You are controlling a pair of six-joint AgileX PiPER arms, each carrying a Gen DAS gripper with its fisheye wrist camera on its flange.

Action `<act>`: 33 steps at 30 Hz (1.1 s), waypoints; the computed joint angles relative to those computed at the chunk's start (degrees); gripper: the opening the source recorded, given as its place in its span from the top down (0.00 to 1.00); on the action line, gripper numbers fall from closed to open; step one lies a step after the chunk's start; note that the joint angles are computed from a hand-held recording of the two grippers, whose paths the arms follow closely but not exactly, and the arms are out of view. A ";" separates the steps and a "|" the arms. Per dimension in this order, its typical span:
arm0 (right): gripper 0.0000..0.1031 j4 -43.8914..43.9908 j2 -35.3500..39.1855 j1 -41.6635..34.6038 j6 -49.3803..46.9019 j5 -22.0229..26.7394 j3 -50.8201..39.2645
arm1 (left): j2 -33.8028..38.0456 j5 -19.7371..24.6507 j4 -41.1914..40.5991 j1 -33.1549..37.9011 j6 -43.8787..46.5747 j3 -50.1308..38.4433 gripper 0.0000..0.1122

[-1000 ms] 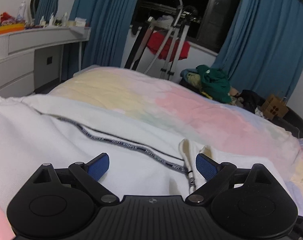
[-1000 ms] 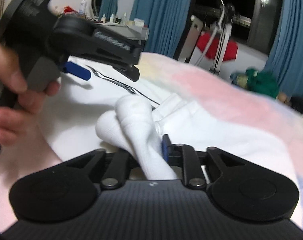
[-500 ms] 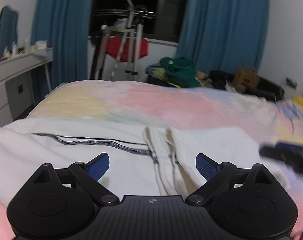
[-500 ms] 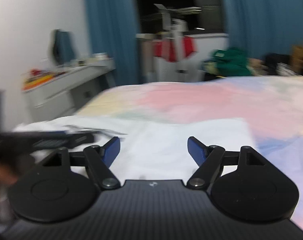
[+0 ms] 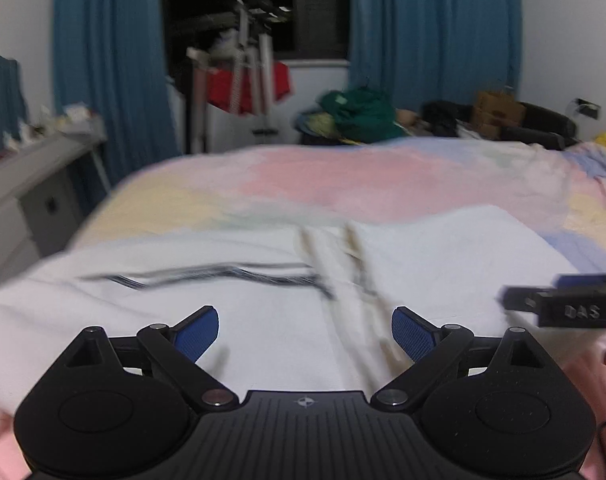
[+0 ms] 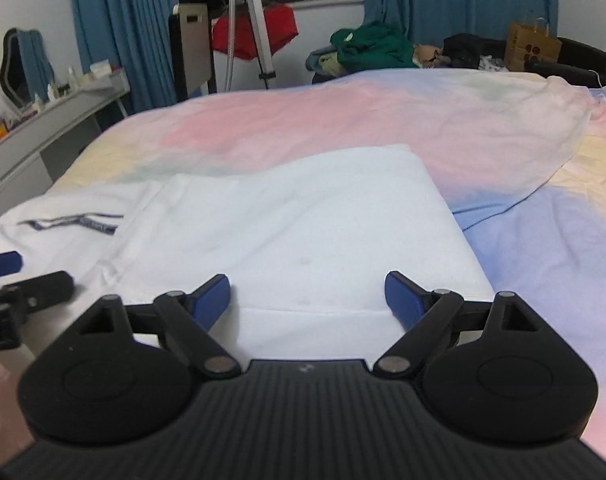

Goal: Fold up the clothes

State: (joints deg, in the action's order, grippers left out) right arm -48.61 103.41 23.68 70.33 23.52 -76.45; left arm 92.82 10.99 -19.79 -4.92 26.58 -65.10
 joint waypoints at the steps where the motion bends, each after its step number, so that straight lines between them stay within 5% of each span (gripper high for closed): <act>1: 0.16 -0.55 0.42 -0.18 0.44 -0.23 -0.29 | -0.71 0.47 1.48 1.06 -1.83 -0.22 0.15; 9: 0.16 4.84 0.25 -2.37 -5.53 -3.01 -0.18 | -2.22 20.14 -4.16 17.92 -8.06 -10.10 0.11; 15: 0.16 13.81 0.92 -3.11 -16.34 -1.79 -2.10 | 1.36 36.70 -17.69 33.21 -4.02 -15.57 0.10; 22: 0.16 20.45 0.93 -3.84 -21.99 -0.24 -4.00 | 4.89 37.68 -19.68 39.69 -9.27 -17.36 0.10; 29: 0.16 14.77 -2.72 -5.29 -13.59 -5.74 0.09 | 13.09 39.21 -20.53 40.23 -13.89 -24.77 0.12; 33: 0.16 7.27 -2.62 -4.88 -6.52 -3.98 -0.50 | 20.13 40.40 -23.17 41.19 -19.97 -31.27 0.11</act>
